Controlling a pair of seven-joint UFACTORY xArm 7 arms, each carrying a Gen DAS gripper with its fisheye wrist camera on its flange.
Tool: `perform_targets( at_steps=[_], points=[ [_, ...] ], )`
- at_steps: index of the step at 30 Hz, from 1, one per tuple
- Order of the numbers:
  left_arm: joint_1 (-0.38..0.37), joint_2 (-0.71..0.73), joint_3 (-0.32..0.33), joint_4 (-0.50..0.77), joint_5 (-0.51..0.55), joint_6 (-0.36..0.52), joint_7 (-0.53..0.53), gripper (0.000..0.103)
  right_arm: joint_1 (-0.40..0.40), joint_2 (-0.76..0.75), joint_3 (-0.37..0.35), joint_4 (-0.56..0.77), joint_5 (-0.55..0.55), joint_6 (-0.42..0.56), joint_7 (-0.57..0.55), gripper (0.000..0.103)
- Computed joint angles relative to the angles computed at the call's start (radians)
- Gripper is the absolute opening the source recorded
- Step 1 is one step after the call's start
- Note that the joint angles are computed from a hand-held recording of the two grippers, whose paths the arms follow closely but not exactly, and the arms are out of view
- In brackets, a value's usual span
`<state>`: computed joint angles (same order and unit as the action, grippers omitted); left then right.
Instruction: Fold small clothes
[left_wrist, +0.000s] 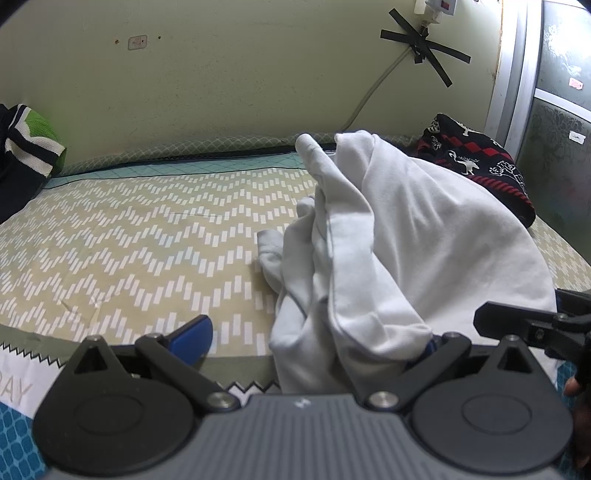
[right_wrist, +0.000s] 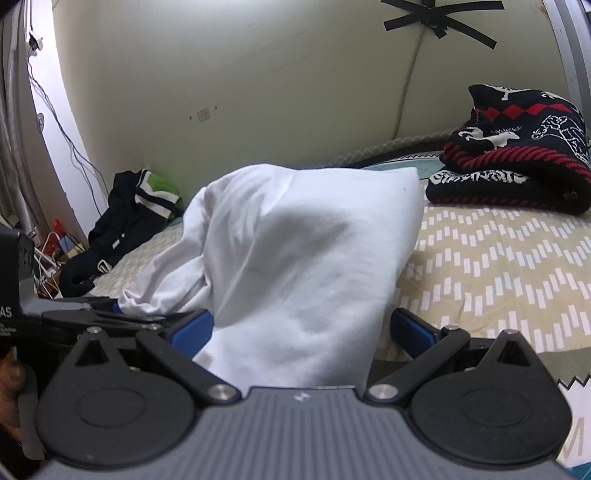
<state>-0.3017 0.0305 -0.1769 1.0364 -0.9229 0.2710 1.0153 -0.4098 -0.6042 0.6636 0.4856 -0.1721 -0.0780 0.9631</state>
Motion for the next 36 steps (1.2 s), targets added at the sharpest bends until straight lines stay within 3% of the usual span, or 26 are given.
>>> perform_targets(
  at_steps=[36],
  points=[
    [0.013,0.012,0.000,0.010,-0.013,0.015,0.043,0.103,0.010,0.003,-0.011,-0.004,0.008,-0.003,-0.019,0.097]
  ],
)
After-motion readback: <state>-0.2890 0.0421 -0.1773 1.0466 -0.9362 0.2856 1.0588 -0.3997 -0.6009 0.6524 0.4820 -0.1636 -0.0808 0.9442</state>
